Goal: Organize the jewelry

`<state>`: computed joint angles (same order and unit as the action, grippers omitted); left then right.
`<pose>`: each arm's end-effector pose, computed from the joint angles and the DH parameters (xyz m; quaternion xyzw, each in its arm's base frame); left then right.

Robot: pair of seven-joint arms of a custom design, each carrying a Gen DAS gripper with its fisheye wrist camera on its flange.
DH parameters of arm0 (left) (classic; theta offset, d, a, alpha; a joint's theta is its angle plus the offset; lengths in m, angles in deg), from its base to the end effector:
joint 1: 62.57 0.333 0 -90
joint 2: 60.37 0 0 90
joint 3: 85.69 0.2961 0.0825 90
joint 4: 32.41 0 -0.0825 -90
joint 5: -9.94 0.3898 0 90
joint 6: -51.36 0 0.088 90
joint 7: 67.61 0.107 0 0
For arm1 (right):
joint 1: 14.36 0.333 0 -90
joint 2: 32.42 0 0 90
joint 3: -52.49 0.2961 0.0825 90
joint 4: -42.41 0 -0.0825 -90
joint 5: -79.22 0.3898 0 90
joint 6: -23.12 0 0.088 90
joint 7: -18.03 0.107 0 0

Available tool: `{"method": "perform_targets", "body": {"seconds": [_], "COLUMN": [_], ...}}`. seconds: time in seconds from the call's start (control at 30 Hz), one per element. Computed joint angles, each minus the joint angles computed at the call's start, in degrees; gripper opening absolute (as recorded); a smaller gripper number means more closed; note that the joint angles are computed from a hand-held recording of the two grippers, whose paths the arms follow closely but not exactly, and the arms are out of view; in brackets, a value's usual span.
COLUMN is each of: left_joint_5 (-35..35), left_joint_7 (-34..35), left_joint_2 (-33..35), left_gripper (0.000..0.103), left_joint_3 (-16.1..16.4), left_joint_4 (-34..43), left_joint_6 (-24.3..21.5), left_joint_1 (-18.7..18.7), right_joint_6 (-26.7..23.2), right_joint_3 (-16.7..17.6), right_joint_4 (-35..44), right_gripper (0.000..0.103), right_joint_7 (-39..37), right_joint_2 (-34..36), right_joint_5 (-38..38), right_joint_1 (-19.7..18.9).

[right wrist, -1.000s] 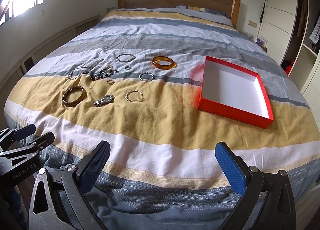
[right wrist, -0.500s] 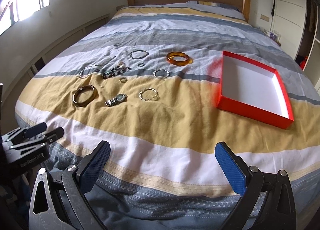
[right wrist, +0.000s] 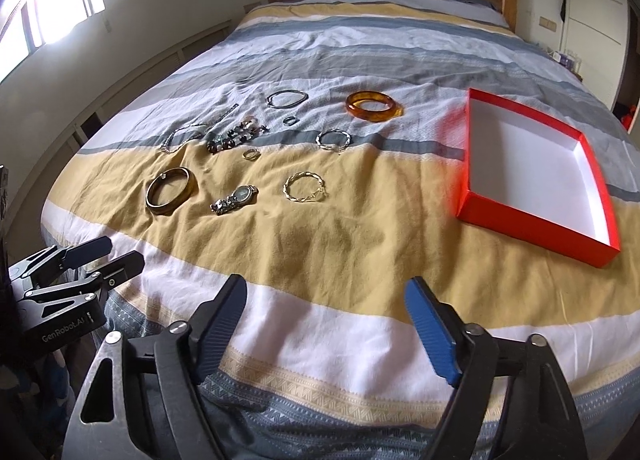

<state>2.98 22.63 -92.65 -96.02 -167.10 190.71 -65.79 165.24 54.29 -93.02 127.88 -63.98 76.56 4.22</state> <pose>0.4317 -0.1170 0.5871 -0.6087 0.7286 -0.2476 0.1931 0.4201 0.1584 0.5854 -0.6801 0.6554 -0.1631 0.2851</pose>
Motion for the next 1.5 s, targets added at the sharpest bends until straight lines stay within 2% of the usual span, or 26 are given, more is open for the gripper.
{"method": "perform_targets", "body": {"seconds": [0.17,0.37,0.63,0.93,1.27,1.33,1.37,1.43,1.5], "left_joint_5": [-1.29,-2.21,-8.52,-9.14,-7.09,-6.83,-6.55,-5.97,-5.65], "left_joint_7": [2.6,6.13,16.2,21.87,22.36,22.32,22.29,22.23,22.28], "left_joint_2": [2.77,6.69,14.13,20.52,24.34,24.85,25.05,25.33,25.57], "left_gripper": [0.059,0.053,0.052,0.051,0.047,0.046,0.043,0.039,0.027], "left_joint_3": [0.72,1.24,3.67,2.63,1.52,1.46,1.39,1.23,1.11], "left_joint_4": [1.7,4.25,10.18,14.88,16.65,16.82,16.86,16.83,16.95], "left_joint_6": [1.76,3.78,4.01,3.12,3.42,3.51,3.67,3.98,4.09], "left_joint_1": [-1.19,-1.87,-3.96,-3.11,-2.85,-2.86,-2.87,-2.94,-3.08], "right_joint_6": [0.92,2.75,3.46,1.11,-0.85,-0.98,-1.0,-1.1,-1.01], "right_joint_3": [-1.65,-3.51,-5.08,-3.69,-1.05,-0.68,-0.54,-0.53,-0.47], "right_joint_4": [1.55,4.09,10.45,17.28,21.61,22.02,22.13,22.07,21.69], "right_gripper": [0.07,0.062,0.06,0.057,0.055,0.048,0.04,0.04,0.04], "right_joint_7": [-3.22,-8.66,-19.97,-28.49,-33.7,-34.09,-34.04,-34.63,-35.52], "right_joint_2": [2.53,6.19,14.06,21.69,27.1,27.73,28.02,28.28,28.06], "right_joint_5": [2.24,6.73,15.32,22.62,24.67,24.24,23.82,24.34,25.04], "right_joint_1": [1.07,2.25,3.37,0.31,-2.67,-3.06,-3.28,-3.7,-3.97]}}
